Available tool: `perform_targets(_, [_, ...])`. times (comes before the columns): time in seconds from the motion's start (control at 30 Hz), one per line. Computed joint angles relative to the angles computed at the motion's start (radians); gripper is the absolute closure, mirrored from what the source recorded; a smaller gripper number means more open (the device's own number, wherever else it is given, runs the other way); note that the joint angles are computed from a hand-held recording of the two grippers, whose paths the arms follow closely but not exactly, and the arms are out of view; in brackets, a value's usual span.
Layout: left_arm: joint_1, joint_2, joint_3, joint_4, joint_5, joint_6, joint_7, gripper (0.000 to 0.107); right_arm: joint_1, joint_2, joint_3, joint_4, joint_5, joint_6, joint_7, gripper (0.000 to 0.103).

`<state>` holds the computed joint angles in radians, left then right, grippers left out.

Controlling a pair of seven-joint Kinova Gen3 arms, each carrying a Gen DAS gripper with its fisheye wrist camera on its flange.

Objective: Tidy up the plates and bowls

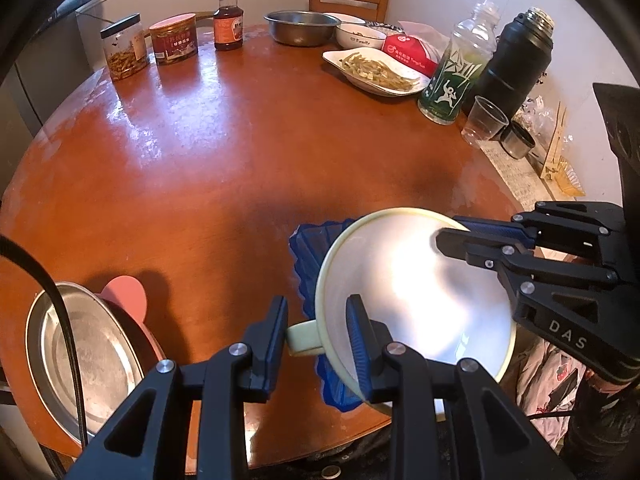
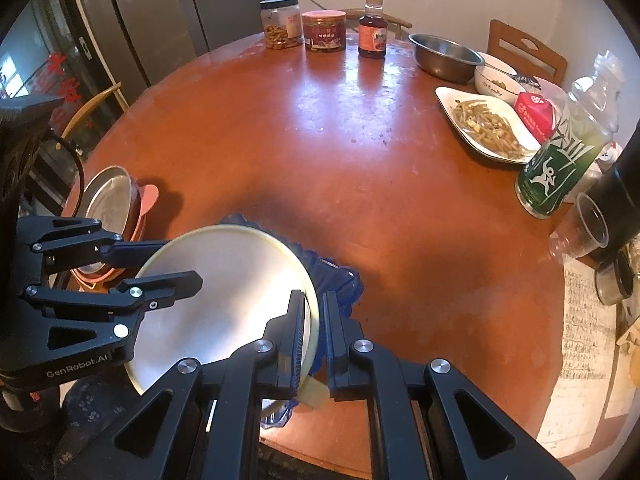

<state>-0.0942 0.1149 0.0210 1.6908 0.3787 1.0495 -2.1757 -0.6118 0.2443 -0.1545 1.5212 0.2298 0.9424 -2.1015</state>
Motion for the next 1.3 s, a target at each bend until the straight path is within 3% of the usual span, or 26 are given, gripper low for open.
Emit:
perform_targets(0.2, [-0.004,0.020,0.003,-0.012,0.016,-0.001,-0.003,0.076,-0.003,0.005,0.004,-0.008,0.018,-0.015,0.006,0.094])
perform_targets(0.6, [-0.030,0.045,0.005,-0.022,0.054,0.020,-0.023,0.076,0.050,0.005,0.003,0.007,-0.082,-0.062,0.059,0.093])
perform_targets(1.17, [-0.063,0.050,0.000,-0.040,0.116,0.057,-0.063,0.076,0.059,-0.018,0.009,0.025,-0.077,-0.076,0.009,0.069])
perform_targets(1.23, [-0.068,0.045,-0.002,-0.040,0.128,0.055,-0.070,0.075,0.061,-0.021,0.009,0.025,-0.077,-0.075,0.005,0.069])
perform_targets(1.3, [-0.079,0.043,-0.005,-0.043,0.147,0.064,-0.083,0.067,0.061,-0.027,0.009,0.029,-0.074,-0.078,-0.002,0.068])
